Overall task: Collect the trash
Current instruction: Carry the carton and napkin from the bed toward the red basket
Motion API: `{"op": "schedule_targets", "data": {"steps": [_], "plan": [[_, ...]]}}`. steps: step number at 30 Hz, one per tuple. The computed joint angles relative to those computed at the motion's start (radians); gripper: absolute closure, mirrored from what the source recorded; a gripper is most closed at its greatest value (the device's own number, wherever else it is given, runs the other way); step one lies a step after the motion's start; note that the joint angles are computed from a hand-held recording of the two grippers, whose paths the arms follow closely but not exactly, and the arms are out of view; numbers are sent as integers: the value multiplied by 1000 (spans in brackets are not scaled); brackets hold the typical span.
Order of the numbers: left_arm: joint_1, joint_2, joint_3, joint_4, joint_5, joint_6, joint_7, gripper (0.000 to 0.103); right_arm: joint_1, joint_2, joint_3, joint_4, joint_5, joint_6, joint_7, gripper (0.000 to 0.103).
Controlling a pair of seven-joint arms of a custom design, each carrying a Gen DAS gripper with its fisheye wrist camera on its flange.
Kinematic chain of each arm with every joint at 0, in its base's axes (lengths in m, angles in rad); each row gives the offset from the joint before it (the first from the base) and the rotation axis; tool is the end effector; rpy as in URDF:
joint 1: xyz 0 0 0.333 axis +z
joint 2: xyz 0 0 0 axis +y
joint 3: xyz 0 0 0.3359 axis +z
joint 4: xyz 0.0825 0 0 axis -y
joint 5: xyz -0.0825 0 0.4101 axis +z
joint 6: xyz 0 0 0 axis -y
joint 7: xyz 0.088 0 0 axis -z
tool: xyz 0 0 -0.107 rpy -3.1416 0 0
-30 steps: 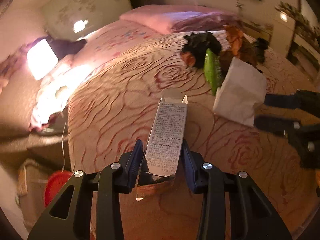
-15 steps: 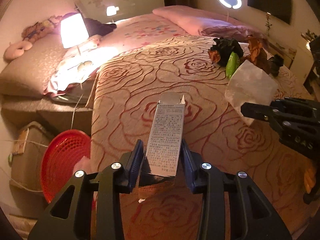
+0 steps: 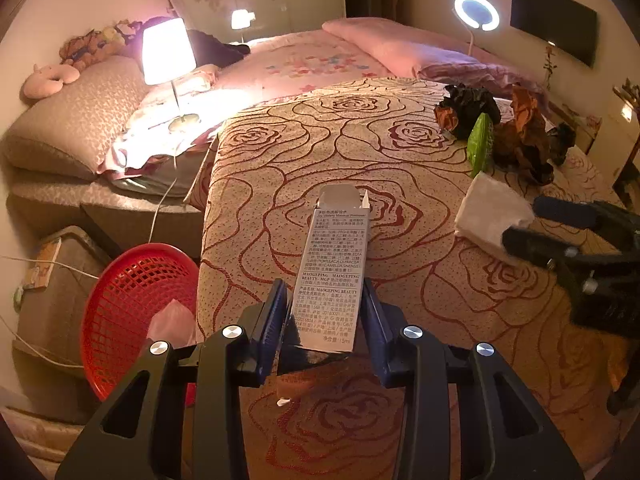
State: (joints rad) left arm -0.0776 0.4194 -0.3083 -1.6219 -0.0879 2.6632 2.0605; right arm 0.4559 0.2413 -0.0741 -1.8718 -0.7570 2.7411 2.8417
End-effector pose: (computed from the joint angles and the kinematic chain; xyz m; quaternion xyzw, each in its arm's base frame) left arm 0.7054 -0.2451 0.4699 -0.3798 0.8664 -0.2733 0.1746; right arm 0.6221 0.2827 0.4543 -0.5609 0.7361 -0.2378 0.2951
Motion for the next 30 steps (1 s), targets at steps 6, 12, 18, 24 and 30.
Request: {"op": "schedule_targets", "data": {"steps": [6, 12, 18, 24, 30], "plan": [[5, -2, 3, 3, -9, -4, -13, 67, 1, 37, 12, 35, 73, -19, -143, 64], [4, 1, 11, 10, -2, -1, -39, 68, 10, 51, -6, 53, 102, -7, -173, 85], [11, -2, 14, 12, -3, 5, -65, 70, 13, 50, -16, 55, 147, 31, -173, 91], [19, -6, 20, 18, -4, 19, -90, 72, 22, 39, -26, 57, 168, 75, -177, 91], [31, -5, 31, 25, 10, 39, -117, 72, 20, 56, -13, 89, 243, 108, -247, 91]]}}
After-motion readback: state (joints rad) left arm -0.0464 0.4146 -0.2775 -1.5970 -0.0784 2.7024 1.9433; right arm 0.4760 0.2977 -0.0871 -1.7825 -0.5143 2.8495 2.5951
